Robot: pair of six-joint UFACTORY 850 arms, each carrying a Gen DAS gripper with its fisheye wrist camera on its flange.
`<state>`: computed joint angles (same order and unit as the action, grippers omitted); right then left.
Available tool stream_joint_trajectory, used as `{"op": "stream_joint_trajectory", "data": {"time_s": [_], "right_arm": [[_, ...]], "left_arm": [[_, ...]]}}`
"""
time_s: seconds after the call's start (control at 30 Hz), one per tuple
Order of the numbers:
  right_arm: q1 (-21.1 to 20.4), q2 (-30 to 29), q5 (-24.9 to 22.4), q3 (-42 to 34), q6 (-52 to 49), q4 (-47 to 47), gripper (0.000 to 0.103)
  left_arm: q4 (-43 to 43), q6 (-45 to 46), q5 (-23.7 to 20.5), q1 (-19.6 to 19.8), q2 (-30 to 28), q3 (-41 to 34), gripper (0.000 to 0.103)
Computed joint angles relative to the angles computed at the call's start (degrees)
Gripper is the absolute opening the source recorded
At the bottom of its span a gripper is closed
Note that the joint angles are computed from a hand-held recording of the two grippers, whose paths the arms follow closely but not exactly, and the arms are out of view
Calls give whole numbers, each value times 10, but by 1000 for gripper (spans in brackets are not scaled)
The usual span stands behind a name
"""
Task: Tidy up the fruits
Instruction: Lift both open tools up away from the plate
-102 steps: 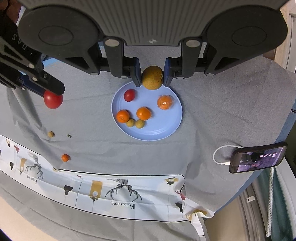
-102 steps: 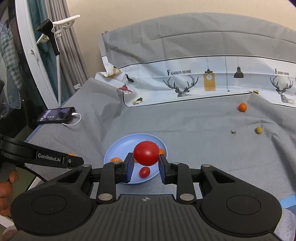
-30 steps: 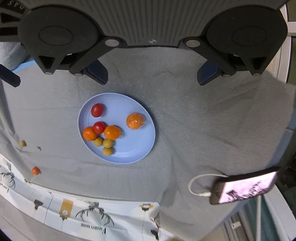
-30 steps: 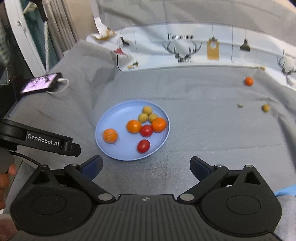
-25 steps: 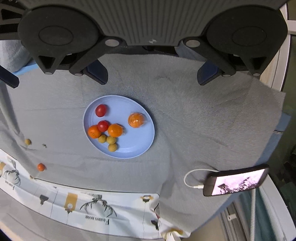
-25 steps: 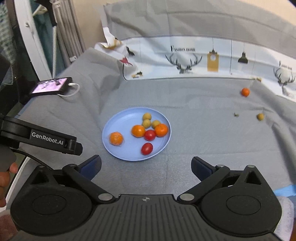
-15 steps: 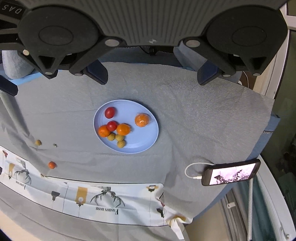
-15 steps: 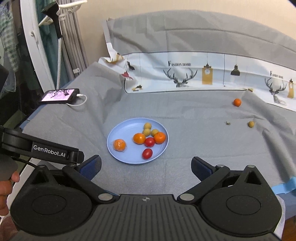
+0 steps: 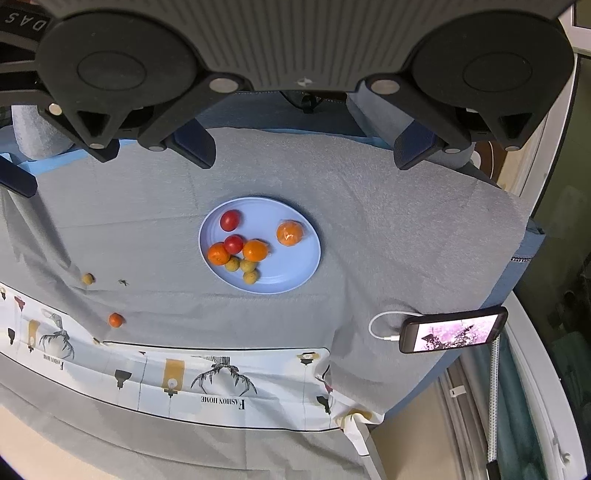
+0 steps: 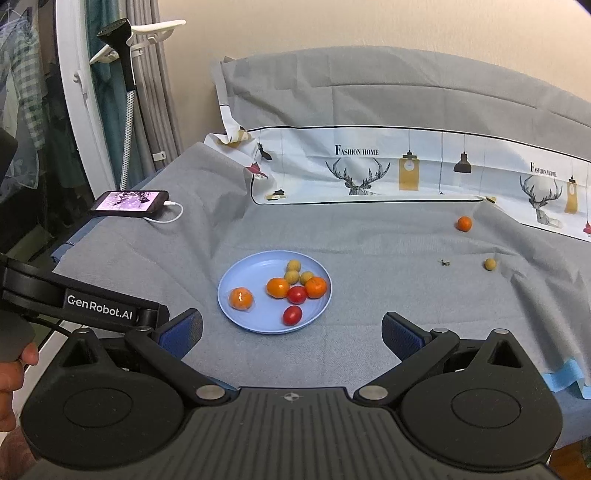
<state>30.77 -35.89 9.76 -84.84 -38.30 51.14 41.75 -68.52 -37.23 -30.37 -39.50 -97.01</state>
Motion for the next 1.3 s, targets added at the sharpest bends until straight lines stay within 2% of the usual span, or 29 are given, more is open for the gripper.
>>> {"op": "stream_joint_trajectory", "data": {"time_s": [0.23,0.93,1.13,1.3], "right_arm": [[1,3,4,4,10,-10,102],[-2,-8,-15,-12,-73,73,102],[-4,-14,-20,-18,-100,105,102],[-8,-25,-29,-31,-167,177,102]], "left_arm": [[10,-9,4,-1,6,8,103],[-16,11,5,5,-2,2,103],[-31,28,0,7,-12,-11,103],[-51,52,-7,10,-28,-31,103]]}}
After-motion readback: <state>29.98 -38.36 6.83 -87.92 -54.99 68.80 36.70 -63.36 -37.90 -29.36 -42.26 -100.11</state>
